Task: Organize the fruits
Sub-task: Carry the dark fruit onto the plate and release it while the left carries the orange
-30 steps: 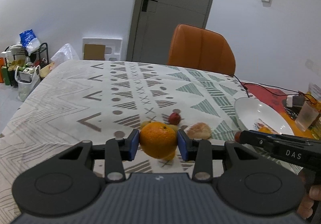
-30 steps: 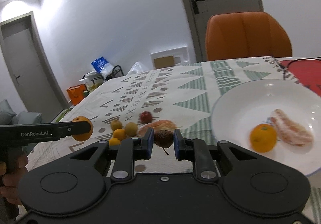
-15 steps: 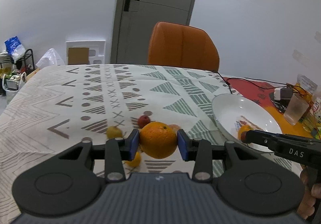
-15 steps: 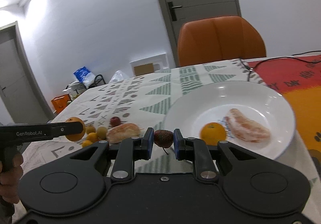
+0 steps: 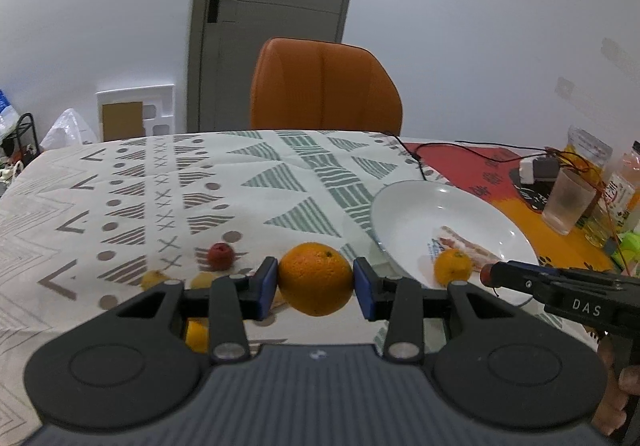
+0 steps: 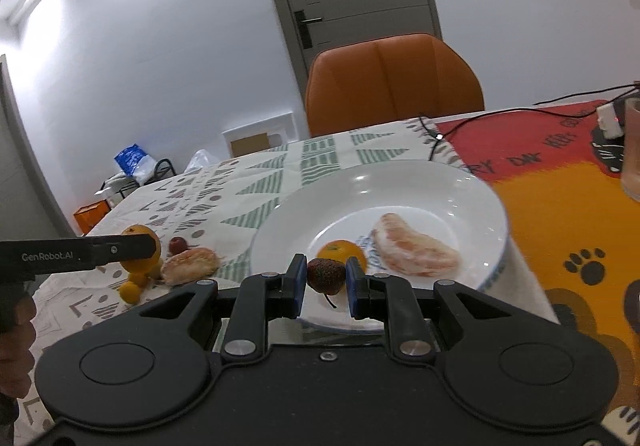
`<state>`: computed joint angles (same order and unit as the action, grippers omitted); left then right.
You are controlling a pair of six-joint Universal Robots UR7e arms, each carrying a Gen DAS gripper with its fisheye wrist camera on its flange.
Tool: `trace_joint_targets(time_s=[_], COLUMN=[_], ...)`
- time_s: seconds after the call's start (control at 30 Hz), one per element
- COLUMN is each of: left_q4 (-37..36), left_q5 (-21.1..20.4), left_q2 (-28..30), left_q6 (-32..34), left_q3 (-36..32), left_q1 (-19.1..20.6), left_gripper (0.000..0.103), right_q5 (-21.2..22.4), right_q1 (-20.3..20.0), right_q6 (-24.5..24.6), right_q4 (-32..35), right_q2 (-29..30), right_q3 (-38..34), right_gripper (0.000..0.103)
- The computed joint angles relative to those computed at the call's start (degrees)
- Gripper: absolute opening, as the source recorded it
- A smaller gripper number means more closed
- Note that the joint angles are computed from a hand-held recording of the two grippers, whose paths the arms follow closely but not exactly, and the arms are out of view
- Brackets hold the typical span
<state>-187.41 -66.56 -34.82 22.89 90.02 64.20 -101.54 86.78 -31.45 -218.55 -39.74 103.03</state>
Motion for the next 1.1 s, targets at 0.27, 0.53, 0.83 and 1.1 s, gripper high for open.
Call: trace_joint_targets(time_s=[0.27,0.53,0.83,1.1], left_q4=[1.5,2.9,4.5,5.5], left_q5=[-0.8,-0.5,-0.1,0.1], left_q2=[2.3,4.9,7.3,8.8], left_q6=[1.3,2.2,2.9,2.7], left_q3=[-2.5,-5.4,-8.3,-10.3], left_q1=[-1.1,-1.9,-2.4,-2.7], left_gripper=[0.040,0.040,0.040,0.040], right_q5=[-0.2,1.2,3.6,4.4], right_q1=[-1.3,-3.0,-4.4,-4.7], right_q6=[0.7,1.8,2.8,3.0], right_q4=[-1.7,-2.7,-3.2,-3.5], right_q2=[-1.1,-2.4,-3.6,-3.9], right_q3=[1.2,2.6,4.0,4.6], right_gripper=[0.023,0.027,0.027,0.029])
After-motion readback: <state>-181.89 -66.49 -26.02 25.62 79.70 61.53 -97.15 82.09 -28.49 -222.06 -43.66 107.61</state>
